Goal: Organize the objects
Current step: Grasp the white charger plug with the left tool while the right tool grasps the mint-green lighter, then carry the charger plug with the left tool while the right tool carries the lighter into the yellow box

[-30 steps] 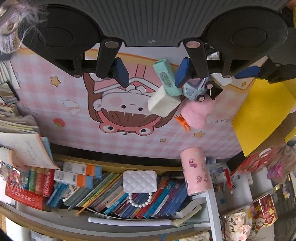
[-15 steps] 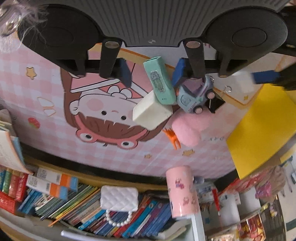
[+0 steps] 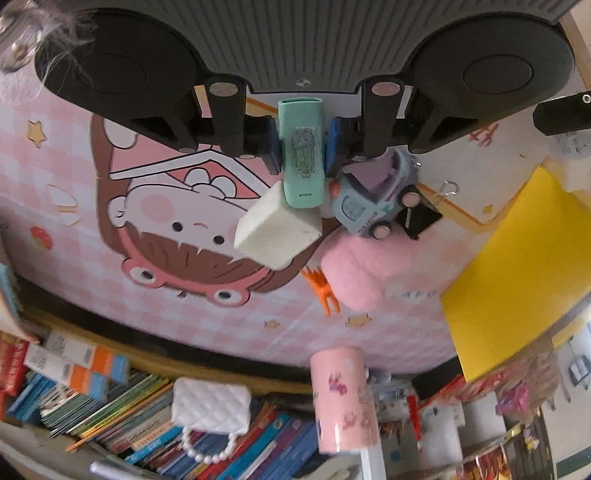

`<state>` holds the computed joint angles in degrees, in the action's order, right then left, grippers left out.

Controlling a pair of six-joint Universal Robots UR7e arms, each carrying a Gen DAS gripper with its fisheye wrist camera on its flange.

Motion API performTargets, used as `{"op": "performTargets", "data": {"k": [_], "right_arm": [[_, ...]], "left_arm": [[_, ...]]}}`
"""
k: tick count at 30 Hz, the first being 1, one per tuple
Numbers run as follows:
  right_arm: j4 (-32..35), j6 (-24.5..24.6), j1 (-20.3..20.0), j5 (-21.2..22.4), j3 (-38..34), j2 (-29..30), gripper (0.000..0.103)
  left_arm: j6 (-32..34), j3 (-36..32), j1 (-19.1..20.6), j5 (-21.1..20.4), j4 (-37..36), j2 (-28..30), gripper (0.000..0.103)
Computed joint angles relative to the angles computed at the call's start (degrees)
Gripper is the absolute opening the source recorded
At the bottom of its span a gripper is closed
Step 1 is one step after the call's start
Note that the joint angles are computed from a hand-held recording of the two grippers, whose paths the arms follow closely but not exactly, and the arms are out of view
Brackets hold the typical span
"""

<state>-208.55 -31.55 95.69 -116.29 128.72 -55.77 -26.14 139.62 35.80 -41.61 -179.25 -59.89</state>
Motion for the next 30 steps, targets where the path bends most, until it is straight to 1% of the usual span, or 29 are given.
{"op": "performTargets", "data": {"k": [2, 7, 10, 12, 15, 19, 23, 30], "right_arm": [[-2.1, 1.5, 0.9, -0.6, 1.4, -0.6, 0.023], [-5.9, 8.0, 4.4, -3.4, 5.0, -2.4, 0.023], [-6.7, 13.0, 6.6, -5.2, 7.0, -3.1, 0.023], [-7.3, 15.3, 8.0, -6.1, 8.1, -3.0, 0.023], [-9.1, 16.2, 10.7, -7.7, 9.2, -1.5, 0.023], [-9.6, 17.2, 14.1, -9.7, 9.5, 0.5, 0.023], [-8.8, 19.5, 17.0, -11.8, 9.4, 2.4, 0.023], [-6.1, 24.4, 22.5, -14.6, 8.9, 6.3, 0.023]], "left_arm": [[-0.1, 0.8, -0.2, -0.2, -0.6, -0.8, 0.066], [0.2, 2.6, -0.6, -0.9, -2.1, -2.8, 0.066], [1.0, 3.8, -0.8, -1.4, -3.3, -4.3, 0.066], [1.3, 4.8, -1.1, -1.6, -4.1, -5.4, 0.066], [1.6, 6.3, -1.3, -1.8, -4.7, -7.1, 0.066], [1.5, 8.4, -1.7, -1.7, -4.5, -9.9, 0.066], [0.9, 11.2, -2.3, -1.6, -2.9, -14.4, 0.066], [-3.2, 16.1, -4.0, -0.3, 6.4, -26.9, 0.066]]}}
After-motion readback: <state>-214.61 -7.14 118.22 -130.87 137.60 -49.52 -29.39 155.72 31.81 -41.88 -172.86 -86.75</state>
